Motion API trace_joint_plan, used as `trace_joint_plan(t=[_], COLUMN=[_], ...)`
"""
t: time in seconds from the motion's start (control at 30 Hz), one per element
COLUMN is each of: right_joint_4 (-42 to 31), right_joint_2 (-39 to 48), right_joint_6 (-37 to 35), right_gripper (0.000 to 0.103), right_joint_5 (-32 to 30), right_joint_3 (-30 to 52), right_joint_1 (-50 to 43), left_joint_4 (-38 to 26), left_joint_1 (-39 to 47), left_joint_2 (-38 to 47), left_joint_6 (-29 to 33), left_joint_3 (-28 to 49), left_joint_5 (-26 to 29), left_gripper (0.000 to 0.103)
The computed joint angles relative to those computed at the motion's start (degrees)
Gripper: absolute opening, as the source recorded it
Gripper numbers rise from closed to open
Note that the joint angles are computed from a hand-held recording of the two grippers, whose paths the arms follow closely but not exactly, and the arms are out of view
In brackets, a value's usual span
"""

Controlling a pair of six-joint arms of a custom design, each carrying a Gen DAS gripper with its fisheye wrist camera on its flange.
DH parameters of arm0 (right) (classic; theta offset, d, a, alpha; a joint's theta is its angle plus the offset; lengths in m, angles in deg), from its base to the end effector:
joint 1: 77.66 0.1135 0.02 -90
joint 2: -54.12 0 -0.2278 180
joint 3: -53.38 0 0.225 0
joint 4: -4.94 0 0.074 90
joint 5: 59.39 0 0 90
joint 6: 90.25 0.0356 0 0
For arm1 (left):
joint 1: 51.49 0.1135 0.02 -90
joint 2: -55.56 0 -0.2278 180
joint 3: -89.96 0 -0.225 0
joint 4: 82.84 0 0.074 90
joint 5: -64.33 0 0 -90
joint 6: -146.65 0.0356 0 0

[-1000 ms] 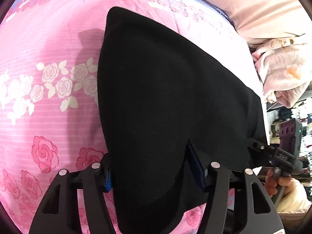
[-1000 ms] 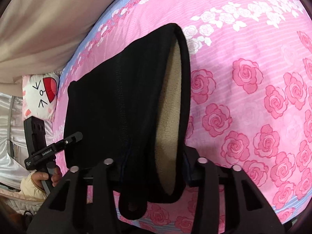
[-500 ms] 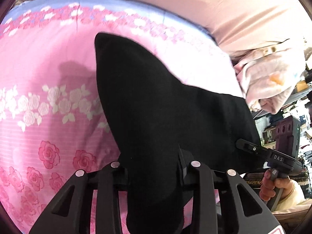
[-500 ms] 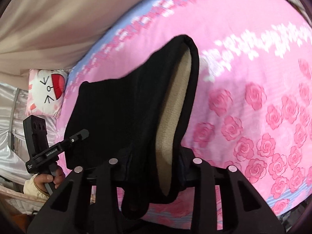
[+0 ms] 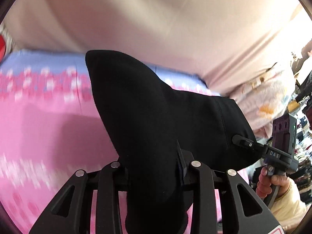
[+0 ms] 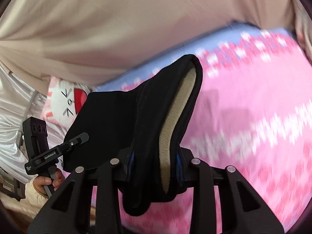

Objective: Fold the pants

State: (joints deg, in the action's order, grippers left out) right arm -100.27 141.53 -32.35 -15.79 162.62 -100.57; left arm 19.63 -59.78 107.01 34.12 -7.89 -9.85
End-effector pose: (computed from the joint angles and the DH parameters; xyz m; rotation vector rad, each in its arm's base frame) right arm 0.2218 -0.0658 0.3268 -0.2648 2.5131 0.8929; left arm 0.1426 -0.0306 0.3276 -0.1682 2.4218 -0.5795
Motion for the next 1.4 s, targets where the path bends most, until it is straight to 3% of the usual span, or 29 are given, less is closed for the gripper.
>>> trace_joint_plan(t=[0.2,0.37,0.43,0.5,0.53,0.57,0.63,0.8,0.83,0.9,0.97,1.07,1.1,1.13,1.17,1.23,1.3,1.33,1.4], right_joint_4=[19.37,35.45,41.97,45.29,45.88,45.19,43.47,45.40,44.09,38.93,32.75,38.49,42.17,45.32,46.73,46.68,42.26,42.09,42.24], right_joint_2=[13.31,24.54,27.63,28.89,29.30,29.50,27.60,15.92,14.35,13.38,14.62,14.51,15.57,17.76,19.55,22.09,20.88,18.73,13.52], right_joint_6=[16.19,25.32,26.80,28.24,29.32,29.26,29.52,30.26,29.17,23.54,18.17,17.02,17.66,18.10,18.55,20.12,24.16,24.28,19.16], right_gripper=[0.032,0.033,0.039,0.058,0.063,0.063,0.065,0.070,0.068,0.054,0.039,0.033,0.033,0.027,0.010,0.000,0.000,0.006,0.005], right_joint_5=[3.09,10.74,15.07,12.65,10.55,9.35,9.25,13.78,14.32,12.70,13.66,19.93,24.35,27.04,26.62,19.46,18.37,17.71,16.01], right_joint_3=[6.75,2.17,-1.51,-3.78,-4.46,-4.29,-4.48,-9.85,-9.05,-5.05,-0.71,-5.24,-7.73,-9.53,-10.18,-9.26,-6.45,-7.20,-10.95], right_joint_1=[12.45,19.60,20.98,19.51,18.09,17.27,15.17,10.54,10.61,12.34,18.46,26.80,28.02,27.36,25.83,20.82,19.00,18.73,18.73], left_joint_4=[12.84,27.40,32.26,38.39,38.73,41.16,39.34,32.72,30.50,28.61,27.65,29.49,30.27,31.12,32.48,36.99,34.81,33.61,32.43], left_joint_1=[8.71,11.35,11.93,15.23,15.89,16.86,17.25,22.27,22.69,21.60,17.18,7.23,3.36,1.47,0.94,0.58,0.44,1.88,4.04], left_joint_2=[16.30,33.27,36.94,38.23,38.66,36.95,35.01,18.79,15.68,12.83,15.40,20.52,23.55,26.11,26.72,24.86,25.04,23.46,21.30], left_joint_6=[8.54,9.04,7.45,5.03,4.33,4.99,7.51,8.59,7.87,6.99,7.14,9.90,10.16,9.64,9.57,11.43,12.86,12.91,11.36], left_joint_3=[1.96,-4.01,-6.57,-11.15,-11.81,-14.37,-14.84,-17.34,-16.56,-14.85,-11.86,-12.32,-13.25,-14.57,-16.25,-20.53,-19.08,-18.81,-18.73], left_joint_5=[2.54,1.23,-2.55,0.09,-0.03,1.27,1.05,-3.56,-4.95,-5.18,-5.63,-10.10,-15.69,-19.73,-21.09,-22.61,-23.10,-21.62,-20.44], left_gripper=[0.030,0.031,0.037,0.067,0.072,0.072,0.072,0.071,0.071,0.071,0.071,0.071,0.072,0.071,0.071,0.072,0.071,0.071,0.071])
